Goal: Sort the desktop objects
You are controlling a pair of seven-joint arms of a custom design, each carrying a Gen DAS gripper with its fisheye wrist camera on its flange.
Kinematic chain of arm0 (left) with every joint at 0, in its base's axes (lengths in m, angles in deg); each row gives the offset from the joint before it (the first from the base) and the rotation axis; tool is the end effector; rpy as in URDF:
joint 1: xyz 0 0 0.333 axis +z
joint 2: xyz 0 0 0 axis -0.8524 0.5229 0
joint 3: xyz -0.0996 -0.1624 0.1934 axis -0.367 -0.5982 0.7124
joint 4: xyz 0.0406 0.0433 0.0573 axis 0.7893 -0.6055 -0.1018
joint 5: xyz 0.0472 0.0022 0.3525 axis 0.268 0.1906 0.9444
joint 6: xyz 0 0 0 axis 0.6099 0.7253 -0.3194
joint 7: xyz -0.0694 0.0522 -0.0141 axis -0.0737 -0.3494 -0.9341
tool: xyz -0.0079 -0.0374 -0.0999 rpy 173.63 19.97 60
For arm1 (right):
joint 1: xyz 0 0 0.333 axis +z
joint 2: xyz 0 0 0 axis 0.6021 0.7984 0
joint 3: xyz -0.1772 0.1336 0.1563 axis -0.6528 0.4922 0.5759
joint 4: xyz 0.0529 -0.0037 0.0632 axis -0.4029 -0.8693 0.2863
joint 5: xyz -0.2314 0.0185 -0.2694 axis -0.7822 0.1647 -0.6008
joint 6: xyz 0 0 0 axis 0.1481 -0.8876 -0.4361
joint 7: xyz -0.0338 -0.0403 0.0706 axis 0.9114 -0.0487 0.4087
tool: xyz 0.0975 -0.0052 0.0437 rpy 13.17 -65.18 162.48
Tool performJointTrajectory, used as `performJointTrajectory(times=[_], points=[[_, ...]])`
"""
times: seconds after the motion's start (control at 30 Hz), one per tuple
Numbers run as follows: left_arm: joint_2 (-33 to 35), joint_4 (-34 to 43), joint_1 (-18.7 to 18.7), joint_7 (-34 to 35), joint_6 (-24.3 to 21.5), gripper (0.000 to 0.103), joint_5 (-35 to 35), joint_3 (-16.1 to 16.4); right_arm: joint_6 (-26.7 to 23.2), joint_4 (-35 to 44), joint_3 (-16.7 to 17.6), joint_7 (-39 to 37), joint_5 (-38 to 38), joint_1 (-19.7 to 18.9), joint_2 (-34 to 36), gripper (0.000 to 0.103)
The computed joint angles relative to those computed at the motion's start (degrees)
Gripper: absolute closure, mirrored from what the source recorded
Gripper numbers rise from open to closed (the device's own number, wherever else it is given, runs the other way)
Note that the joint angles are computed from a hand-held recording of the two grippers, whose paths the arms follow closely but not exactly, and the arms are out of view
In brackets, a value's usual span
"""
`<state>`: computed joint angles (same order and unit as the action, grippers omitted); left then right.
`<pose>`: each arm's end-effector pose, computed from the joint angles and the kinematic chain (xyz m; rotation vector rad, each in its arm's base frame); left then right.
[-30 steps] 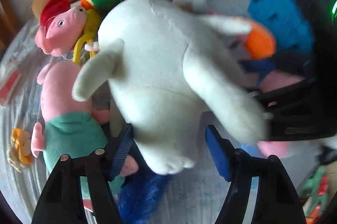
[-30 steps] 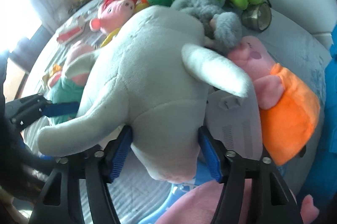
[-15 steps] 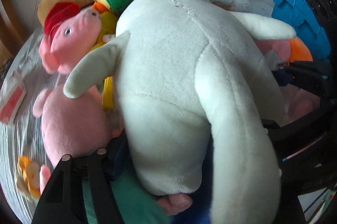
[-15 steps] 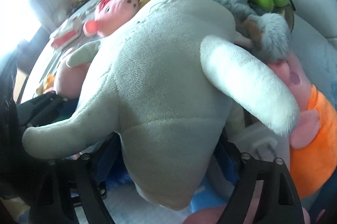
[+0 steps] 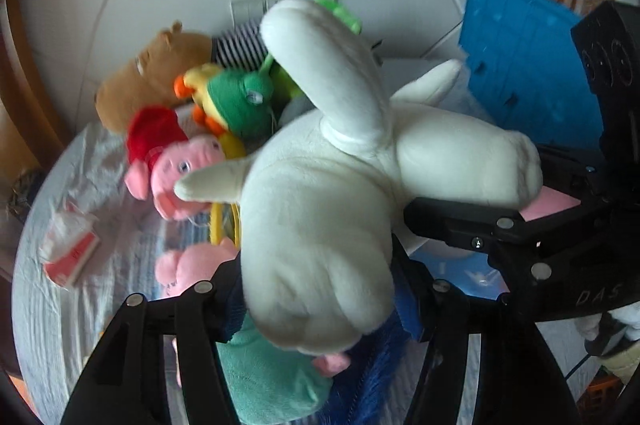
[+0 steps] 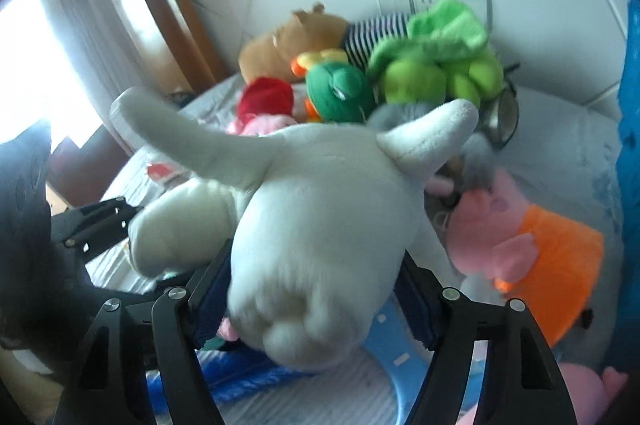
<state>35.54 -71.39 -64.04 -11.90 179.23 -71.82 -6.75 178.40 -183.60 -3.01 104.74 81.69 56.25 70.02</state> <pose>0.4670 -0.1943 0.4530 -1.6373 2.0202 -0.7449 0.5182 0.3379 0.4299 -2.0566 1.1753 -0.1441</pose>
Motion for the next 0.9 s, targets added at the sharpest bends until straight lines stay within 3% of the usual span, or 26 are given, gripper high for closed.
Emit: performJointTrajectory(times=[0.2, 0.33, 0.5, 0.63, 0.77, 0.8, 0.83, 0.9], points=[[-9.5, -6.1, -2.2, 4.0, -2.7, 0.043, -6.7, -0.1, -3.8, -8.4, 1.0, -8.9, 14.4, -0.9, -10.7, 0.032], [-10.9, -9.1, 0.9, 2.5, -6.2, 0.043, -6.4, -1.4, -12.0, -10.8, -1.2, -14.8, 25.6, 0.7, -13.4, 0.033], [-9.6, -10.5, 7.7, -6.4, -10.2, 0.044, 1.9, -4.0, -11.3, -13.4, -3.9, -13.2, 25.4, 4.9, -14.3, 0.033], [-9.2, -12.4, 5.8, -3.4, -8.3, 0.044, -3.0, 1.6, -5.1, -18.3, -6.5, -6.2, 21.4, 7.3, -18.2, 0.033], [-12.5, -14.3, 1.6, 4.6, -6.8, 0.044, -11.6, 5.2, -1.4, -21.1, -8.4, 4.8, 13.4, 7.9, -19.2, 0.033], [-13.5, -14.4, 0.9, 6.5, -6.8, 0.037, -13.0, 5.3, -1.1, -21.3, -8.7, 7.1, 11.2, 8.0, -19.0, 0.033], [-14.7, -14.7, 0.5, 7.5, -6.9, 0.022, -13.9, 4.8, -0.9, -21.5, -8.7, 9.8, 8.3, 8.0, -18.8, 0.033], [-15.7, -14.7, -1.8, 11.8, -6.4, 0.002, -17.0, 5.4, -0.8, -21.9, -8.8, 14.5, 3.6, 8.1, -18.4, 0.033]])
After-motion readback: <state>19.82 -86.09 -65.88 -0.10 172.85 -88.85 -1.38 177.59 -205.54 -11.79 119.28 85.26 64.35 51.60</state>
